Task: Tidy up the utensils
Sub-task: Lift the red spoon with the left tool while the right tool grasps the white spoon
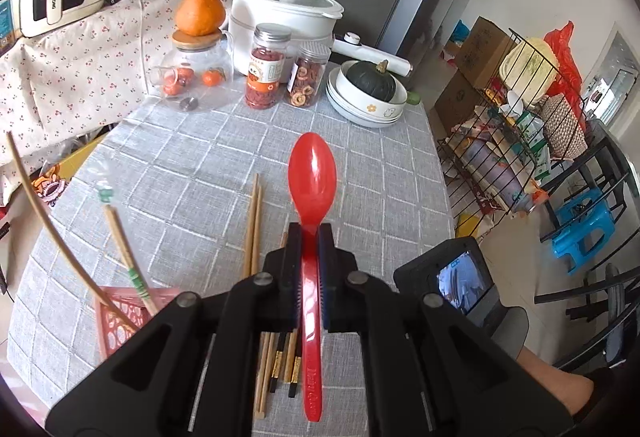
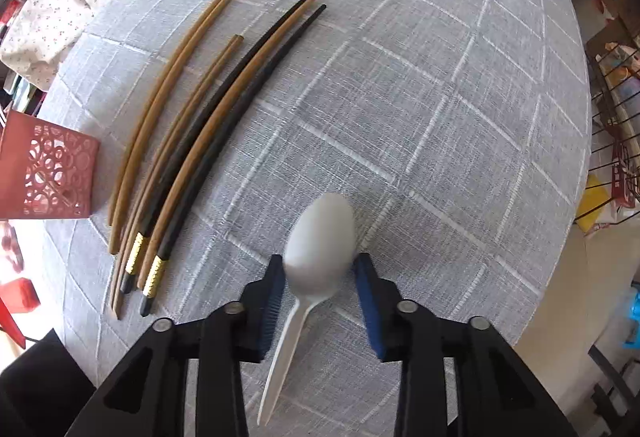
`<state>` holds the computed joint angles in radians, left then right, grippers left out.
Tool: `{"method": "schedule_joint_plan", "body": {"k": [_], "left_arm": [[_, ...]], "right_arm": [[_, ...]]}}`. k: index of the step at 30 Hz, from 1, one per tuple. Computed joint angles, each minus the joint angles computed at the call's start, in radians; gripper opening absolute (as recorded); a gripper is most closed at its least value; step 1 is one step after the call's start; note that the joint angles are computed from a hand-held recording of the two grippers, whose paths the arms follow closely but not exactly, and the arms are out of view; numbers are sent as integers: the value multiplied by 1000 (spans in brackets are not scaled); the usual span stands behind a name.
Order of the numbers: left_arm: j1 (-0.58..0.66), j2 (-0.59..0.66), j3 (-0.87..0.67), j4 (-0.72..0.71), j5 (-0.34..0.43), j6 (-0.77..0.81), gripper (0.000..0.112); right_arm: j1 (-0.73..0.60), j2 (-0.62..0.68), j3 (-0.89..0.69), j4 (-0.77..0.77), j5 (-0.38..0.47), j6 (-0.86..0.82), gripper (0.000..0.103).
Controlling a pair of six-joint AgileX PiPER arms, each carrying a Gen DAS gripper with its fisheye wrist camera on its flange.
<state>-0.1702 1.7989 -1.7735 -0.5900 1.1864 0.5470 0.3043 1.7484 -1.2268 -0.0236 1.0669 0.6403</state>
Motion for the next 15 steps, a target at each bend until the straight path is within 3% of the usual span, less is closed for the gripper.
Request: {"method": "schedule_joint_plan", "body": {"k": [3,15], "left_arm": [[36,-24,11,-25,2,31,8],[189,-100,51,-142,-31,161,8]], "right_arm": [[24,30,-52,-6,16,36,31],[5,-79,-105,-8,23,20,30]]}}
